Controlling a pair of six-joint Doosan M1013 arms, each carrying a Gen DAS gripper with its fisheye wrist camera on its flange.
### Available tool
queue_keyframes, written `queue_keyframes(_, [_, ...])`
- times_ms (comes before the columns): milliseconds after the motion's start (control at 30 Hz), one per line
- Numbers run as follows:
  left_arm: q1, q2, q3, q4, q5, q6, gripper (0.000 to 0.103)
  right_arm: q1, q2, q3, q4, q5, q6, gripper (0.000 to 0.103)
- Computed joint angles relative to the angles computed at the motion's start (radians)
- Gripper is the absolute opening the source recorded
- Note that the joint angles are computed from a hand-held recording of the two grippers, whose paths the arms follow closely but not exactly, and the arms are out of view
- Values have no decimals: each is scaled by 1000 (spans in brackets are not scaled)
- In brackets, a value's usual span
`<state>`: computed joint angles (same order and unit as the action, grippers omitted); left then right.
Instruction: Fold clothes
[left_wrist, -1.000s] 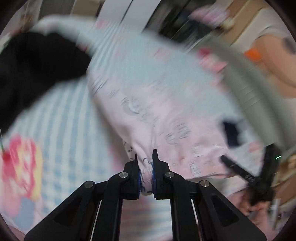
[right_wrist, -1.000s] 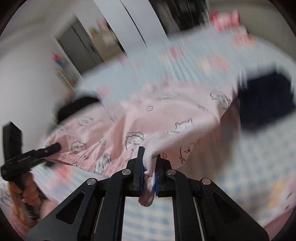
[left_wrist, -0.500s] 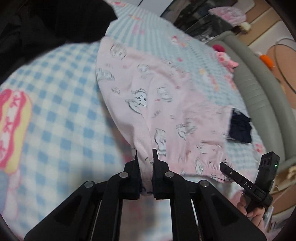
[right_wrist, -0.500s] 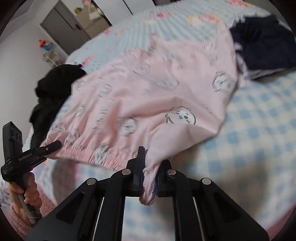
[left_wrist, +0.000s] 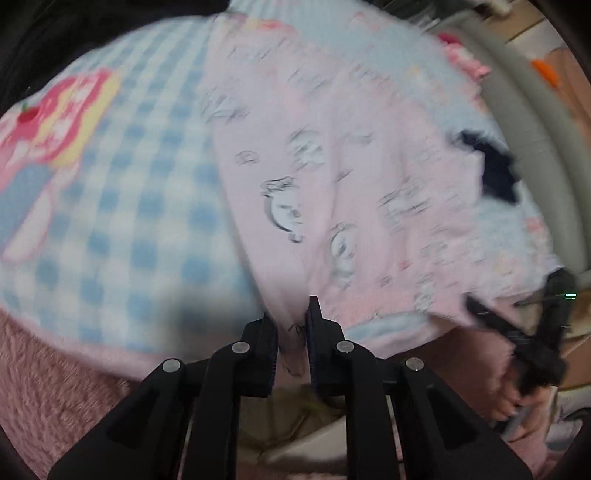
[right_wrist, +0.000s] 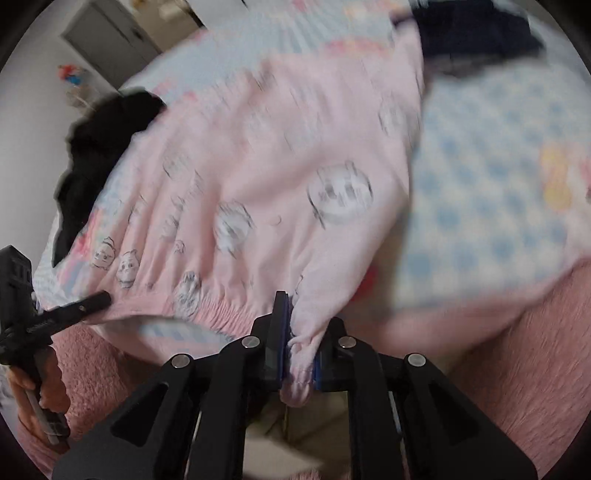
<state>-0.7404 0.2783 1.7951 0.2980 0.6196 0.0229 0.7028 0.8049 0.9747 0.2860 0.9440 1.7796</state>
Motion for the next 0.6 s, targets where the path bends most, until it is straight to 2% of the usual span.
queue_keyframes(33, [-10,-13,11,61,-5,-47,18,1,-9,1,-6,-8,-10,15])
queue_keyframes(67, [-16,-26,20,105,-4,-85,29,4,-29,32,-11,-68,-25,23])
queue_keyframes(133, [-22,-44,33,180,4,-154,45,18,-53,51,-138,-138,29,28])
queue_keyframes(200, [-8,-43,32,208,22,-194,44,32,-64,53,-289,-178,113,30])
queue_keyframes(267, [8,-42,40,257,0,-242,43,39,-49,15,-365,-174,151,31])
queue_keyframes(333, [24,-38,48,311,-38,-287,43,35,-72,37,-314,-180,61,31])
queue_keyframes(400, [35,-27,38,294,-25,-277,43,36,-44,-3,-241,-154,-50,32])
queue_keyframes(467, [43,-18,26,270,9,-266,26,34,-25,-31,-201,-76,-125,32])
queue_keyframes(500, [46,-13,19,259,26,-262,26,34,-1,-69,-185,-25,-128,32])
queue_keyframes(600, [73,-33,27,318,21,-270,26,18,-2,-79,-82,-38,-227,32])
